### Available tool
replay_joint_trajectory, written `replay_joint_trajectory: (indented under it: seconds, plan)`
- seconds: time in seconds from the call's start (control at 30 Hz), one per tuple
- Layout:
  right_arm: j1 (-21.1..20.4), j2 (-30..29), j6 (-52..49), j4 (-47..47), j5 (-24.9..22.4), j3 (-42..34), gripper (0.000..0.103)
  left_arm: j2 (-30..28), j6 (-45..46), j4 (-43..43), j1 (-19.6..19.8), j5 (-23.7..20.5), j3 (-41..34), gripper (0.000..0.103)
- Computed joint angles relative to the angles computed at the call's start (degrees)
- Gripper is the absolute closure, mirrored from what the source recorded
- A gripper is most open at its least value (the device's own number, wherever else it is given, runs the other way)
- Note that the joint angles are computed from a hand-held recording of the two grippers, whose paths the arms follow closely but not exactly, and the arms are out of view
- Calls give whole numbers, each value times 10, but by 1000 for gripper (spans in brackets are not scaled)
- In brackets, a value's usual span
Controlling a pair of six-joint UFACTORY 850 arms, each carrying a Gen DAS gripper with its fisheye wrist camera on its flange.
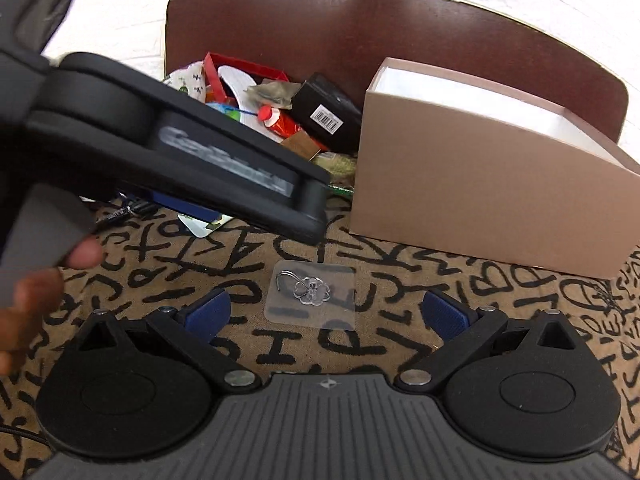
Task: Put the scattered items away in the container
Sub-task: 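Withdraw the open left tool from the box back to the pile, then lower the left tool onto the clear hook packet and close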
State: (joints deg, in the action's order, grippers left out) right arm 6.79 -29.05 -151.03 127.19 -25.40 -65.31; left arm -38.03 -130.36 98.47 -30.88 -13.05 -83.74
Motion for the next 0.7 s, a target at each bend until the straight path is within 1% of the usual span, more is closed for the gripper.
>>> replay_joint_trajectory:
  seconds: [0.07, 0.13, 0.27, 0.33, 0.4, 0.47, 0.6, 0.63, 0.7]
  plan:
    - [1, -7, 2, 1, 3, -6, 2, -12, 14, -17, 4, 7, -12, 24]
    - [-1, -16, 45, -30, 0, -17, 5, -23, 38, -47, 9, 12, -26, 26]
    - [-2, -33, 124, -94, 8, -40, 14, -43, 72, -92, 18, 18, -52, 32]
    - [-3, -40, 146, -110, 3, -47, 14, -52, 110, -131, 22, 21, -65, 34]
    - [-3, -42, 149, -113, 0, -49, 16, -61, 151, -174, 24, 16, -79, 34]
    - [-4, -43, 155, -120, -2, -52, 17, -68, 157, -186, 27, 16, -88, 34]
    - [-6, -42, 156, -135, -11, -50, 25, -78, 158, -201, 32, 23, -104, 34]
    - [-6, -41, 154, -136, -12, -49, 26, -82, 171, -212, 32, 20, -109, 36]
    - [-5, -39, 152, -134, -10, -46, 31, -90, 228, -261, 31, 12, -124, 46]
